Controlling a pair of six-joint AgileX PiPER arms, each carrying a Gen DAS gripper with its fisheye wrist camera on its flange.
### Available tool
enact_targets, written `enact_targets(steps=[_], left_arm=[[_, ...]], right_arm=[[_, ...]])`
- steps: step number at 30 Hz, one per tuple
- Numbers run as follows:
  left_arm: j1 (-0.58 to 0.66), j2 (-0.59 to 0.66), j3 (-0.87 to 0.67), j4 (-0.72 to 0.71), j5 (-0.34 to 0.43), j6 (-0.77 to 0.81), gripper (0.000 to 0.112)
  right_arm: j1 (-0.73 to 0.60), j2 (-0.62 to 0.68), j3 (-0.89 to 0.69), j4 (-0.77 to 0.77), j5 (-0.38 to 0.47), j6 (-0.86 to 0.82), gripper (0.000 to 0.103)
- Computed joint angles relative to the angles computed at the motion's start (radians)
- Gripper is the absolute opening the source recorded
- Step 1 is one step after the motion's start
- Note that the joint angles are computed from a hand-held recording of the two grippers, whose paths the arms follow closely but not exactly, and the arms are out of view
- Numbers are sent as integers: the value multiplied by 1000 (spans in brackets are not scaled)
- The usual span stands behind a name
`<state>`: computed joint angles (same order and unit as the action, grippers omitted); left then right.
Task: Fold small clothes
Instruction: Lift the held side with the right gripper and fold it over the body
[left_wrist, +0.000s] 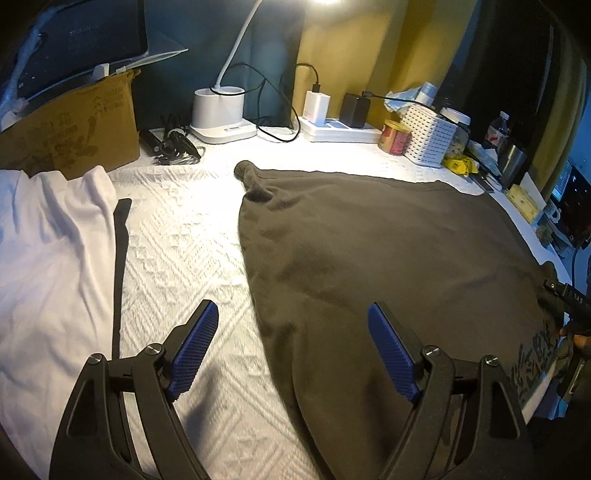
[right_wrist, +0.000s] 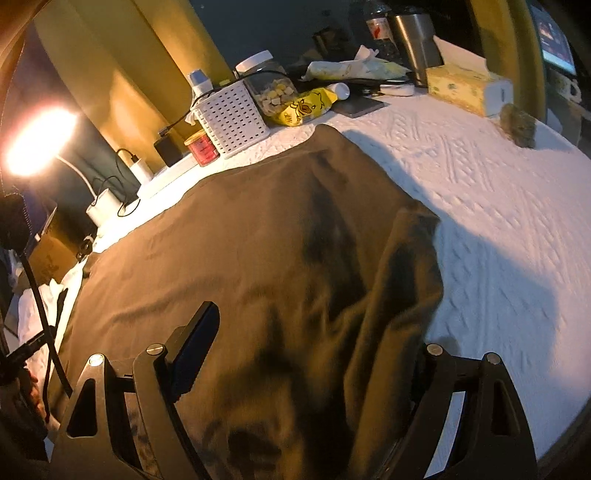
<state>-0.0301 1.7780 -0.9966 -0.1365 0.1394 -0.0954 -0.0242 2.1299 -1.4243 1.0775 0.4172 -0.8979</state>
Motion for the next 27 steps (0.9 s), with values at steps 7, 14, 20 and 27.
enact_targets(steps=[7, 14, 20, 27], left_arm=[[22, 60, -83, -99, 37, 104, 83], [37, 119, -157, -145, 70, 153, 83], [46, 162, -216, -202, 100, 212, 83], [57, 181, -246, -281, 112, 304, 83]], right_arm=[[21, 104, -191, -156, 64, 139, 85], [56, 201, -382, -312, 145, 257, 62], [78, 249, -472, -366, 181, 287, 50], [89, 281, -536, -427, 207, 344, 15]])
